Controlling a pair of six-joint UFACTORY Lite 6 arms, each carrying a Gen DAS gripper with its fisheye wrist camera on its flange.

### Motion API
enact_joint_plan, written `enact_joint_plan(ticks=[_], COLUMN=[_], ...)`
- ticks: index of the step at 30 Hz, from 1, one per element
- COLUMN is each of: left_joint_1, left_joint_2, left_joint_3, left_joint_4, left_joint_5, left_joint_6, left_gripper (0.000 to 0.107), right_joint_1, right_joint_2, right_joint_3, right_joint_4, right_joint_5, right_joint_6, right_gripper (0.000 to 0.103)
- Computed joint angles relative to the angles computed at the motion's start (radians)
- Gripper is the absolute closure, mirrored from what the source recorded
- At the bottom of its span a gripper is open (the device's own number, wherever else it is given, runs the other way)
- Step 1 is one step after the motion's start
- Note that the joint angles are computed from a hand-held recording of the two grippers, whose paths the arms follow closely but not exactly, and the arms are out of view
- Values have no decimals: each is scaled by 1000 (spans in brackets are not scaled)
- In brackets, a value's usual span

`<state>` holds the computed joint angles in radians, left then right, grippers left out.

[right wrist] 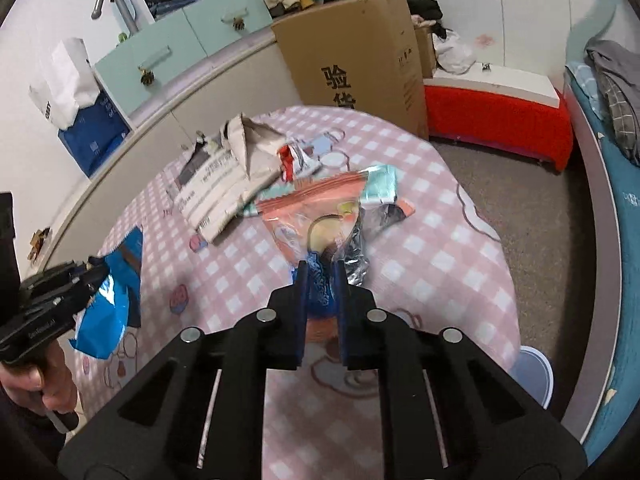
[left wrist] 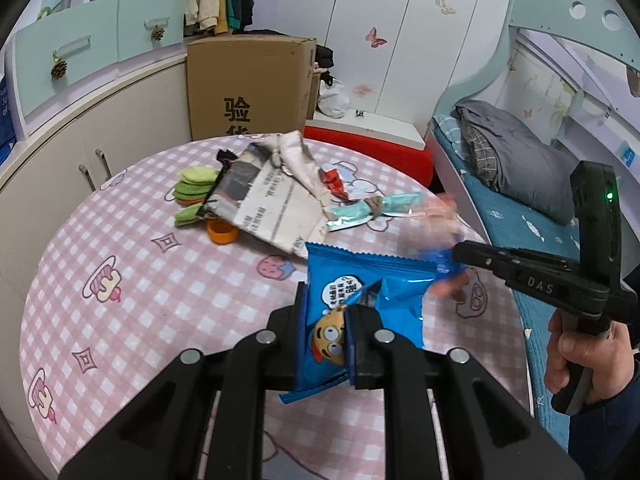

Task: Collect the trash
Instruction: 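Hold the blue packet in the left tool while the right tool reaches for more wrappers, then carry the blue packet and wrappers to the trash bin and open both tools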

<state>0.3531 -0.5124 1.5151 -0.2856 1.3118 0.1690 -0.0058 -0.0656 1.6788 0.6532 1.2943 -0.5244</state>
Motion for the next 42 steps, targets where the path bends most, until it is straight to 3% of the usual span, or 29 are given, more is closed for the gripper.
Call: enact_joint_plan(ticks=[2,4,9,16,17,18,19,21,31,32,33,34,35,38,42], left_joint_1=[-47,-77,-66,3,6,8,9,11,-131,-139,-134,-125,-122,-79,10], left_joint_2=[-7,-13,-19,-16,-17,-18,-18,-17,-13,-15,-15,-16,-17,-13,-9], left_joint_3=[-3,-7,-9,1,0,0,0,0,-2,-2,-2,-3,-3,1,9], left_joint_4=[33,57,57,25,25,26,26,24,106,111,108,101,101,79,27], left_joint_5=[-5,-7,0,14,15,16,17,15,-10,-12,-12,-12,-11,-5,11], left_joint_6=[-37,-63,-60,-19,-19,-20,-20,-18,-129,-136,-133,-126,-124,-94,-27], left_gripper=[92,92,92,92,92,92,92,92,92,92,92,92,92,92,92], right_joint_1=[13,57,96,314,351,389,423,417,209,208,201,195,200,231,356], right_joint_2=[1,-23,-18,116,117,121,119,121,34,49,64,72,70,91,140], right_joint_3=[-2,-24,-23,69,68,70,71,80,-11,8,26,34,36,49,83], right_joint_4=[-31,-117,-127,-221,-265,-311,-364,-357,-155,-177,-179,-174,-183,-169,-287], right_joint_5=[12,-24,-72,-163,-193,-211,-224,-202,-122,-110,-101,-102,-112,-141,-225], right_joint_6=[0,31,64,227,247,261,275,260,110,137,153,172,195,230,349], right_gripper=[85,34,32,31,33,42,68,89,92,90,69,28,21,21,22])
